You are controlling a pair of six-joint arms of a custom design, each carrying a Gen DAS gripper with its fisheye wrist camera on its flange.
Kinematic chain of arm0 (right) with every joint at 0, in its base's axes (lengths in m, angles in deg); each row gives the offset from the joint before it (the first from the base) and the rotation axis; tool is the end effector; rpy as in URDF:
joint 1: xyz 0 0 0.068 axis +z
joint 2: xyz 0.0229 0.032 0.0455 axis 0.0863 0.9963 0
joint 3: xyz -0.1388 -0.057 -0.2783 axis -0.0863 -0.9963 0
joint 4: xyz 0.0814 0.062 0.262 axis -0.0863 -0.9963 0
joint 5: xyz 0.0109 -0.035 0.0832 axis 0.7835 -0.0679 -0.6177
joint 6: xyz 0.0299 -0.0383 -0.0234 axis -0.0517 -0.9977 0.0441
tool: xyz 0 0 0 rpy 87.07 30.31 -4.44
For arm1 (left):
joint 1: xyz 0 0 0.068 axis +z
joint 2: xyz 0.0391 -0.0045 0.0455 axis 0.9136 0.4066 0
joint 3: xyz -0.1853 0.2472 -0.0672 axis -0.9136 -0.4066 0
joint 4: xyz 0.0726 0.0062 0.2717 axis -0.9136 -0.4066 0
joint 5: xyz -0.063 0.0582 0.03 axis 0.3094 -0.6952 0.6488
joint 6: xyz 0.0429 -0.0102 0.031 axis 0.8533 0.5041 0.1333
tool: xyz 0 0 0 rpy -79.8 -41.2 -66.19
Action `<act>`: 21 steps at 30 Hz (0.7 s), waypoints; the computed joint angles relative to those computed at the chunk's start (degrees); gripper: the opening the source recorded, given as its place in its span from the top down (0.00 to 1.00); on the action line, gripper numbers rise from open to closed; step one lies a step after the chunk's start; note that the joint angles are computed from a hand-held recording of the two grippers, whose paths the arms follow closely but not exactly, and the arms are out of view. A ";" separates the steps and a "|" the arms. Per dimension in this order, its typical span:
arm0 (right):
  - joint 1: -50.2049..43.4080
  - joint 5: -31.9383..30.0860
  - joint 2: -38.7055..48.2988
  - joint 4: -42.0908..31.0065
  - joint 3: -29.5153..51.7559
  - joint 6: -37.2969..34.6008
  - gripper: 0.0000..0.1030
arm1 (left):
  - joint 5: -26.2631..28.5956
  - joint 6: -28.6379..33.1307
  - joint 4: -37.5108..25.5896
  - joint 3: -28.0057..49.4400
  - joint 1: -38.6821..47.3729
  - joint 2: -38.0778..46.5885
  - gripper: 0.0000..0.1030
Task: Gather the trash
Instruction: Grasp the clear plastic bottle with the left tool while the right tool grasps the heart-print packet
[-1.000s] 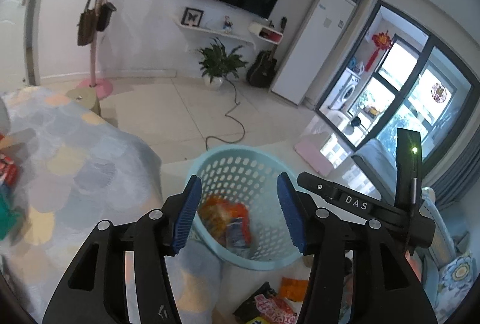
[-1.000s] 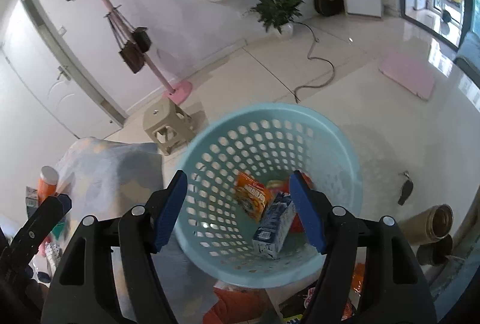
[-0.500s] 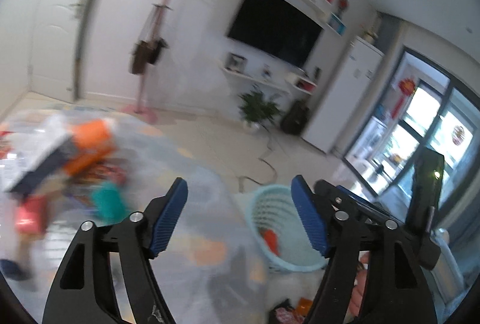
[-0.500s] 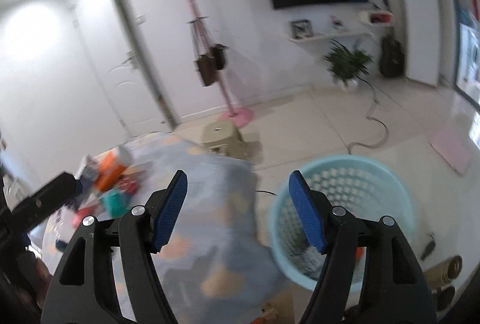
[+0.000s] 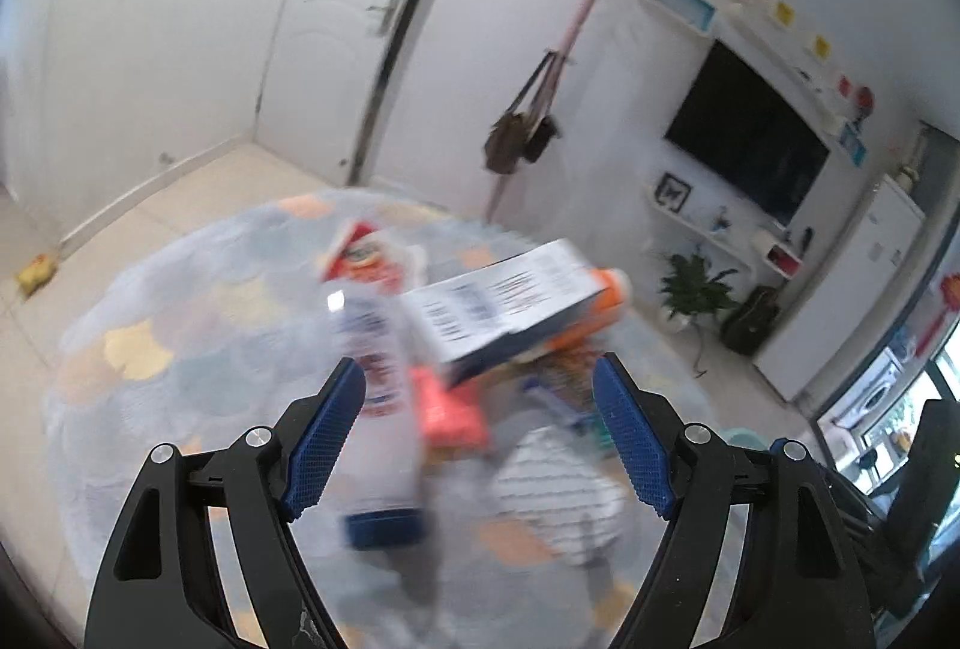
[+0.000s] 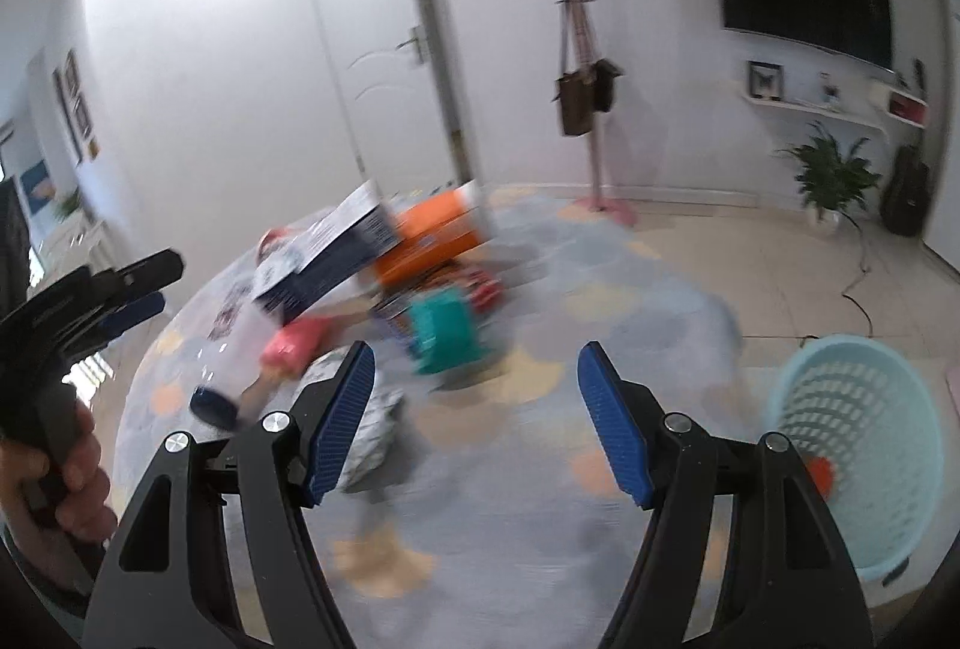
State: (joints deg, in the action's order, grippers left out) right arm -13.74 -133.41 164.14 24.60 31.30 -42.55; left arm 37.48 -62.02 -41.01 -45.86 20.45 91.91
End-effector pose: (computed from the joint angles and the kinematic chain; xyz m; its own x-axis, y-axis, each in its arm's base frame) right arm 0.2616 -0.0612 0.1020 -0.5569 -0.2244 -0.7997 -0.5816 0.7927 0.1825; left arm 0.1534 -0.1220 0.1247 -0.4285 -0.5004 -0.7523 -0.3678 0.8571 -0.3606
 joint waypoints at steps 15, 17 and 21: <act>13.83 7.80 9.37 14.71 -5.08 3.97 0.32 | 13.10 8.73 12.31 -2.49 17.79 13.60 0.27; 14.71 8.50 9.77 14.75 -4.60 4.09 0.30 | 14.76 9.74 13.76 -2.47 19.56 14.99 0.27; 18.23 11.15 10.64 14.87 -4.12 3.17 0.27 | 16.30 10.11 18.47 -3.89 21.07 17.71 0.28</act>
